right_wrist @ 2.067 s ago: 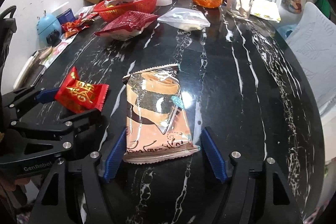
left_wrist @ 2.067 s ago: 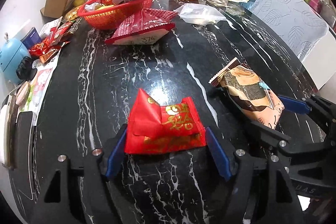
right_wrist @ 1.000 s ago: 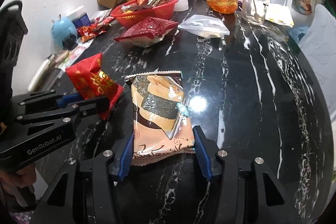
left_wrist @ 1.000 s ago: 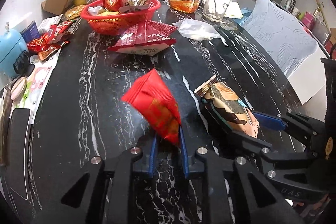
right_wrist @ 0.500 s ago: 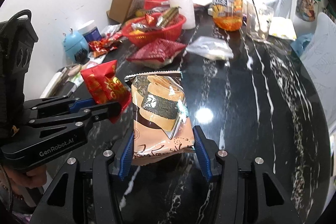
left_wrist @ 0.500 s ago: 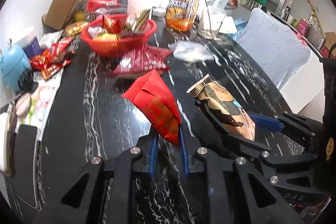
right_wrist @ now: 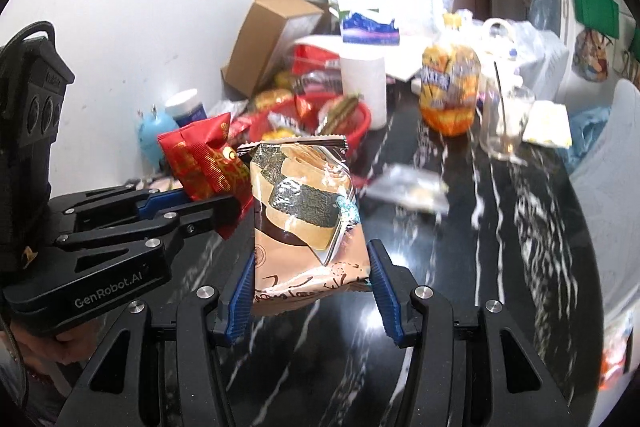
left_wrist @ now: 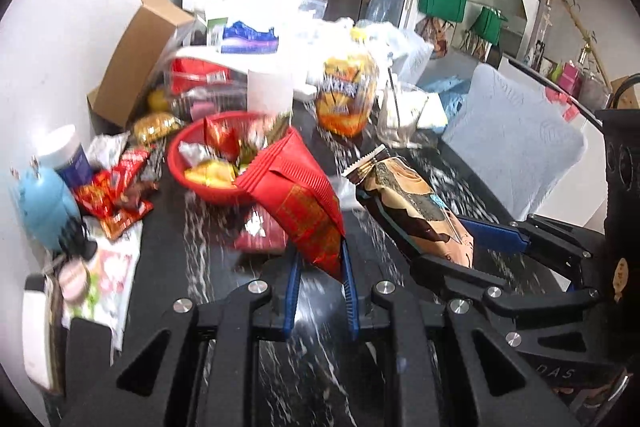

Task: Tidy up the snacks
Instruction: 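Carry the cracker packet and red gold-print bag in both grippers over the red basket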

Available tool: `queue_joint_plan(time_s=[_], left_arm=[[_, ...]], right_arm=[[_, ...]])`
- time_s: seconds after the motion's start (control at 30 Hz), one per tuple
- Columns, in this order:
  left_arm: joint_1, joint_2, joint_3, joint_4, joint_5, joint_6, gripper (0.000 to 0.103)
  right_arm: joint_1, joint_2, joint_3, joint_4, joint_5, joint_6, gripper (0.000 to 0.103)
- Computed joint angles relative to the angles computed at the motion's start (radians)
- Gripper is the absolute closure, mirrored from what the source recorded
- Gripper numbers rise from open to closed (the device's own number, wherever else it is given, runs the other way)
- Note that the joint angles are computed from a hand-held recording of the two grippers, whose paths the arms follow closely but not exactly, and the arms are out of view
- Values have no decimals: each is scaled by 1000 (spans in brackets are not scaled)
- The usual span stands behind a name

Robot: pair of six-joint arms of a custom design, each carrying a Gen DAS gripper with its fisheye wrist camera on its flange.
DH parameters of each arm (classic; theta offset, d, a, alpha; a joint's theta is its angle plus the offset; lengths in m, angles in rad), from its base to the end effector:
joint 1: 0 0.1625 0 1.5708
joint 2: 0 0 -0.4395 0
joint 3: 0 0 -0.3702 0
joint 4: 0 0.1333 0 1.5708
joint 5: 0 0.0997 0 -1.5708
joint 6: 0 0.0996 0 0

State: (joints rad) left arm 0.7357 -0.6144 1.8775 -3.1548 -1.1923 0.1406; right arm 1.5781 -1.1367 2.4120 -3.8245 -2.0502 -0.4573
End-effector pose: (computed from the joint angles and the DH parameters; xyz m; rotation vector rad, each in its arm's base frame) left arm -0.3270 -0.5254 0.0067 1.2495 2.5420 -0.6154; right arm 0.0904 -0.4210 0.2405 0.2351 -2.2762 1.0539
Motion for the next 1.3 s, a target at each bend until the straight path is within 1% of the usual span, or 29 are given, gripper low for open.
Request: queue_joint_plan(time_s=[0.37, 0.7, 0.87, 1.0, 1.17, 1.3], left_arm=[[25, 52, -166, 11, 1, 78, 84], [75, 141, -393, 102, -7, 121, 84], [98, 198, -520, 170, 2, 144, 84], [116, 255, -635, 257, 20, 165, 84], [138, 309, -734, 345, 61, 144, 84], [146, 340, -790, 437, 108, 141, 84]], right_arm=[[14, -15, -152, 117, 27, -48, 51], [1, 32, -347, 250, 52, -88, 51], [-16, 65, -443, 313, 67, -97, 51], [-25, 101, -526, 367, 71, -109, 51], [-39, 146, -614, 423, 64, -105, 51], [-51, 172, -655, 446, 64, -105, 51]])
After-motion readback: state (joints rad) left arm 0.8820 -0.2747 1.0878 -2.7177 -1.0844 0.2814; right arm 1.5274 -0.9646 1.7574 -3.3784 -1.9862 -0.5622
